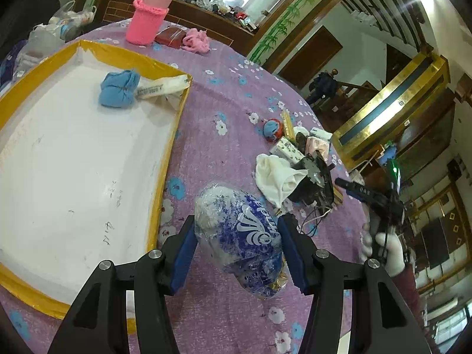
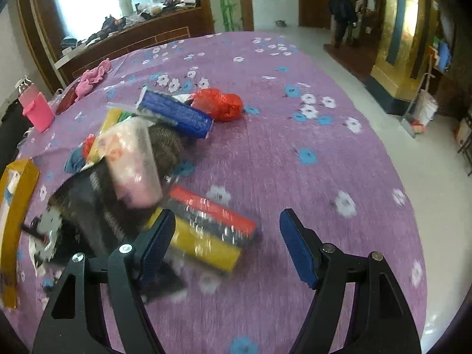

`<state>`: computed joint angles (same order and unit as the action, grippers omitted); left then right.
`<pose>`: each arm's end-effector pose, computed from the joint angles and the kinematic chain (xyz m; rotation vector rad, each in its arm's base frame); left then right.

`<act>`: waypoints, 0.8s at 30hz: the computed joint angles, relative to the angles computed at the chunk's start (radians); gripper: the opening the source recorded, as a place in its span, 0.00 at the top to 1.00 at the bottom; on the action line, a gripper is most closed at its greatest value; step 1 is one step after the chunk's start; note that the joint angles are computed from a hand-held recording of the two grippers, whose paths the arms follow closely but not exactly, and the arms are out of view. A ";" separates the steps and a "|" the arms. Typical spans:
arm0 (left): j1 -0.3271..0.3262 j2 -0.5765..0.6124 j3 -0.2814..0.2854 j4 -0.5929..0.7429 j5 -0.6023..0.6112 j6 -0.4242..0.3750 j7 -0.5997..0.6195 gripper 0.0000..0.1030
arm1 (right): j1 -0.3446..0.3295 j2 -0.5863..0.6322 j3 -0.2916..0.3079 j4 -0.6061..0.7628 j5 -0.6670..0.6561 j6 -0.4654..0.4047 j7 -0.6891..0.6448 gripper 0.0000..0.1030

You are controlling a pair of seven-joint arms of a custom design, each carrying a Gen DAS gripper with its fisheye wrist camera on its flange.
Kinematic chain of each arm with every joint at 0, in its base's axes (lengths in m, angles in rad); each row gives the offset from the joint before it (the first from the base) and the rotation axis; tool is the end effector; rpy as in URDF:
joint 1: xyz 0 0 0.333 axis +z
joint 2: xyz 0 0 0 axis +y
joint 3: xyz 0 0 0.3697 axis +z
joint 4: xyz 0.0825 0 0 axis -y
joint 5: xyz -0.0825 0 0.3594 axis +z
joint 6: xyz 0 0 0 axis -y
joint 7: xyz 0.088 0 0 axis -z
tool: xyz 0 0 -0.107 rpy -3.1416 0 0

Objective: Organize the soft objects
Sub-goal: 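Lift the blue-patterned bag with the left gripper while the right gripper grasps the striped packet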

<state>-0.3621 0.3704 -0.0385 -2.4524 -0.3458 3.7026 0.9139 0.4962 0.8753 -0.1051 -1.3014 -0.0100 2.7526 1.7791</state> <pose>0.5085 -0.1655 0.3290 -2.3726 1.1859 -1.1708 0.7377 0.3374 0.3301 -2.0767 1.6088 -0.4541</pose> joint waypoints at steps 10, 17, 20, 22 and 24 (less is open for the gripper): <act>-0.008 0.017 0.022 0.035 -0.002 -0.048 0.009 0.47 | -0.305 0.083 0.410 0.146 0.419 -0.257 -0.358 0.29; -0.002 0.043 0.022 0.071 0.047 -0.076 -0.019 0.48 | -0.094 0.016 0.138 0.062 0.216 -0.149 -0.239 0.29; -0.039 0.033 0.052 0.066 0.017 -0.080 -0.003 0.47 | -0.055 0.057 0.106 0.136 0.166 -0.192 -0.214 0.29; -0.055 0.022 0.062 0.054 -0.001 -0.072 0.010 0.47 | -0.008 0.092 0.053 0.198 0.099 -0.238 -0.170 0.30; -0.065 0.010 0.066 0.036 -0.022 -0.057 0.024 0.47 | 0.017 0.104 0.021 0.212 0.051 -0.242 -0.125 0.40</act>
<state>-0.4271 0.3800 0.0271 -2.4161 -0.3678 3.6460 0.9384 0.5132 0.9797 -0.0839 -1.0895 0.0407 2.5111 1.6537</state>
